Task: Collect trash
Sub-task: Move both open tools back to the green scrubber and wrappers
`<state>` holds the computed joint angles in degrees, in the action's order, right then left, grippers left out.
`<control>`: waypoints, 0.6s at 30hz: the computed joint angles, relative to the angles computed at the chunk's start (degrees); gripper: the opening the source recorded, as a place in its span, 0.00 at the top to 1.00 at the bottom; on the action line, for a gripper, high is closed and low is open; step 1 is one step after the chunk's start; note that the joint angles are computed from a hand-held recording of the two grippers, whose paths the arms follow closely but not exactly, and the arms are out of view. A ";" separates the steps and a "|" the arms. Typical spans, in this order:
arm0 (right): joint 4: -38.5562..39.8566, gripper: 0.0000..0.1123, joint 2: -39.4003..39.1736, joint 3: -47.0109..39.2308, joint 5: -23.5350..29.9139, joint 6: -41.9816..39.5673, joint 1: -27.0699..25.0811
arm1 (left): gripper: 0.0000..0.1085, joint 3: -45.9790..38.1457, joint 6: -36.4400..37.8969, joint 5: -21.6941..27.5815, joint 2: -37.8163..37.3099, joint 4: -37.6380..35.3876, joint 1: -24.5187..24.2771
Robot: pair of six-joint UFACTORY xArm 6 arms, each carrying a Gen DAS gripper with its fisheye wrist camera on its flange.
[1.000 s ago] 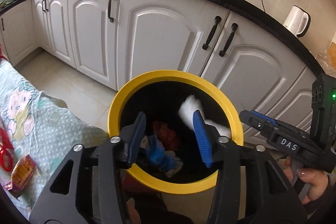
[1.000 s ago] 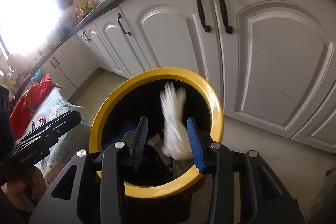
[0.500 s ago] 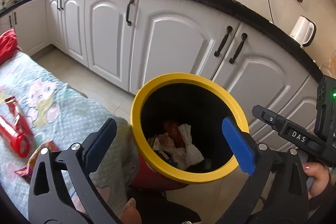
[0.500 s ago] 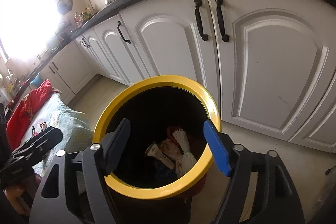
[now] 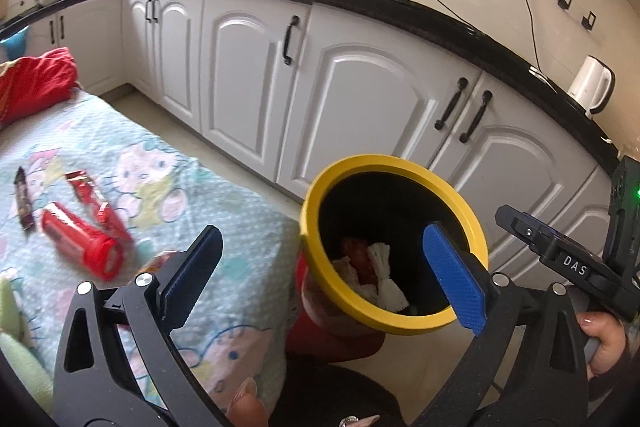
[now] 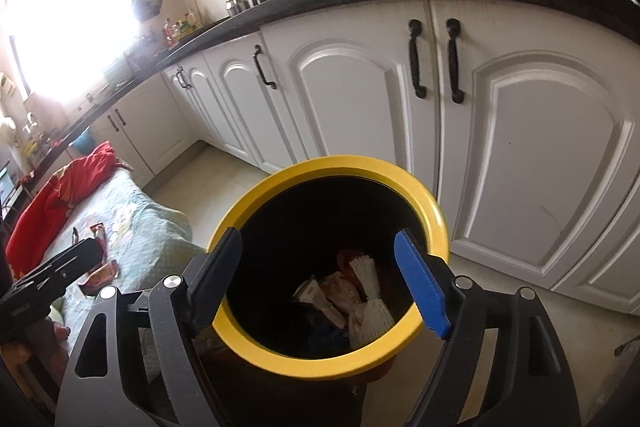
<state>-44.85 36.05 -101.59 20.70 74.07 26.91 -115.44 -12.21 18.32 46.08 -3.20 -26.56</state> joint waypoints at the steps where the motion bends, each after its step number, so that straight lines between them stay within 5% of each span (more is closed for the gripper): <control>1: 0.01 0.32 0.18 -0.49 0.11 -0.39 0.27 | 0.15 1.53 -0.70 -0.79 -0.99 0.65 0.25; 18: 1.77 0.28 2.92 -6.68 2.18 -6.41 3.86 | 0.15 15.55 -10.40 -7.22 -10.37 9.52 3.45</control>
